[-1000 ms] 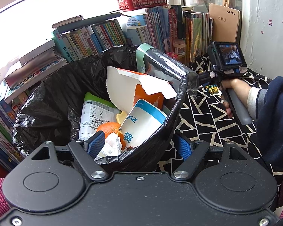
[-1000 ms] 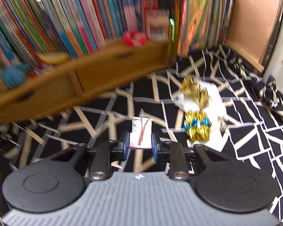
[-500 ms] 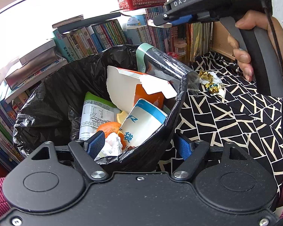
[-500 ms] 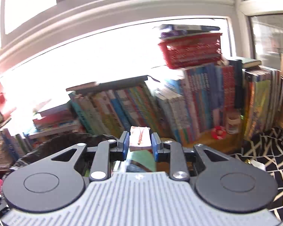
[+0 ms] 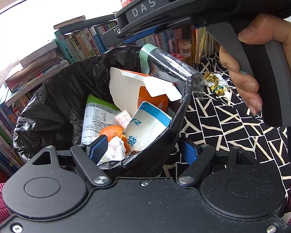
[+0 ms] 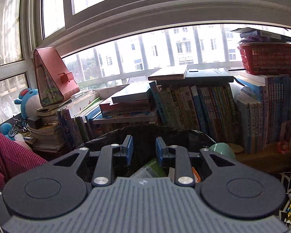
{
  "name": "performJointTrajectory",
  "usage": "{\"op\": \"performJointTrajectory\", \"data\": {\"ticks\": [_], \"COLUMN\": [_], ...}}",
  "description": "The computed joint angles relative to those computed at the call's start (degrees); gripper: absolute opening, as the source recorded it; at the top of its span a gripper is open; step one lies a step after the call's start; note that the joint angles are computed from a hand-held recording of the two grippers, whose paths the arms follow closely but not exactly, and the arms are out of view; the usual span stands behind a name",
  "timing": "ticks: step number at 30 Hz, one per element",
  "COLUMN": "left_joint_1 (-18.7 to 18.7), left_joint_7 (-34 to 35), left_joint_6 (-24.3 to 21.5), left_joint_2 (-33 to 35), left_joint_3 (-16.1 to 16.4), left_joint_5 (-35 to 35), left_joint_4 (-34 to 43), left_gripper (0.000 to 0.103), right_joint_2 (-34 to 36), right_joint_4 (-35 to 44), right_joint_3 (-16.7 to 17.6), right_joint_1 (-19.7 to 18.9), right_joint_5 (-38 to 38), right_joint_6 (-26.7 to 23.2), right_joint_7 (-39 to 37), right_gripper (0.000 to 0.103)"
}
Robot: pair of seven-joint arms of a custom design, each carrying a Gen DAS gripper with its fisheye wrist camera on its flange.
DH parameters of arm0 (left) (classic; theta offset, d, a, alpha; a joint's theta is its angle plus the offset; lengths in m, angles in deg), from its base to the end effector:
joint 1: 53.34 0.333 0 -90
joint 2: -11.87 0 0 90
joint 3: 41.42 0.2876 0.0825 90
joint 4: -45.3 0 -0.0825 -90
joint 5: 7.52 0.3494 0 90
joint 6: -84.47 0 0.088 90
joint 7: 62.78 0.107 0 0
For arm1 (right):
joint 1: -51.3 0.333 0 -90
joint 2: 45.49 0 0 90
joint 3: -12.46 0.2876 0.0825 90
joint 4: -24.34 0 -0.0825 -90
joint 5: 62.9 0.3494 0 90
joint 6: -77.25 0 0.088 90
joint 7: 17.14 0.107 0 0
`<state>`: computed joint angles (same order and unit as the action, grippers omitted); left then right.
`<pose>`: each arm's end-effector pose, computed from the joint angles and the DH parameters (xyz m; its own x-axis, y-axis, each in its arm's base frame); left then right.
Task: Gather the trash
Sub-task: 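Carry the paper packet over the bin and open the right gripper, then move the right gripper to the gold-and-blue foil wrapper on the cloth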
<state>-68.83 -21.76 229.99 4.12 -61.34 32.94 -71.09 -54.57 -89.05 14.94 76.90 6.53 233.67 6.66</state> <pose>0.4273 -0.3239 0.5552 -0.1757 -0.9749 -0.1364 -0.6368 0.2182 -0.7395 0.4813 0.2184 0.6037 0.7312 -0.6619 -0.1648 -0.3621 -0.1719 -0.9162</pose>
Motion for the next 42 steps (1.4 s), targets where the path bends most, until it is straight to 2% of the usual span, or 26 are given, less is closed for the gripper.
{"op": "performJointTrajectory", "data": {"ticks": [3, 5, 7, 10, 14, 22, 26, 28, 31, 35, 38, 40, 42], "left_joint_1": [0.0, 0.0, 0.0, 0.0, 0.0, -0.1, -0.1, -0.1, -0.1, -0.1, 0.0, 0.0, 0.0], "left_joint_7": [0.0, 0.0, 0.0, -0.1, -0.1, -0.1, -0.2, -0.1, -0.1, 0.3, 0.4, 0.5, 0.6], "left_joint_6": [0.0, 0.0, 0.0, -0.1, -0.2, -0.2, -0.2, -0.2, -0.2, 0.0, 0.0, 0.0, -0.1], "left_joint_2": [0.0, 0.0, 0.0, 0.0, 0.0, 0.1, 0.0, 0.1, 0.1, 0.0, 0.0, 0.0, 0.1], "left_joint_3": [0.0, 0.0, 0.0, 0.0, 0.0, 0.0, 0.0, 0.0, 0.0, 0.2, 0.1, 0.2, 0.2], "left_joint_5": [0.1, 0.1, 0.1, 0.1, 0.3, 0.3, 0.4, 0.4, 0.4, -0.3, -0.3, -0.5, -0.6], "left_joint_4": [0.0, 0.0, 0.0, 0.0, 0.1, 0.1, 0.1, 0.1, 0.1, 0.1, 0.1, 0.1, 0.2], "left_gripper": [0.077, 0.077, 0.077, 0.077, 0.077, 0.077, 0.077, 0.077, 0.077, 0.077, 0.077, 0.077, 0.077], "right_joint_2": [0.0, 0.1, 0.2, 0.5, 1.3, 3.4, 4.9, 5.6, 6.9, 9.1, 11.4, 13.0, 14.6], "right_joint_4": [-0.4, -0.5, -0.5, -0.2, 0.2, 0.1, -0.6, -1.3, -3.0, -4.7, -3.0, -1.3, -0.2], "right_joint_3": [0.0, 0.0, 0.0, 0.0, 0.1, 0.1, 0.0, -0.2, -0.3, -1.8, -5.5, -7.4, -7.8], "right_joint_1": [-0.1, -0.2, -0.3, -0.4, -0.9, -2.3, -4.1, -5.4, -8.6, -14.3, -16.2, -16.6, -17.3], "right_joint_5": [-0.7, -0.9, -0.8, -0.6, -2.0, -9.3, -17.3, -23.0, -37.2, -66.2, -90.9, -101.0, -105.0], "right_joint_6": [-0.4, -0.2, 0.4, 2.0, 4.9, 12.3, 16.4, 18.4, 21.2, 22.6, 19.8, 16.7, 13.6], "right_joint_7": [0.7, 1.3, 1.6, 2.2, 5.1, 15.4, 24.9, 31.3, 46.5, 77.0, 101.7, 111.6, 115.5], "right_gripper": [0.034, 0.038, 0.051, 0.058, 0.062, 0.071, 0.075, 0.077, 0.079, 0.082, 0.083, 0.083, 0.083]}}
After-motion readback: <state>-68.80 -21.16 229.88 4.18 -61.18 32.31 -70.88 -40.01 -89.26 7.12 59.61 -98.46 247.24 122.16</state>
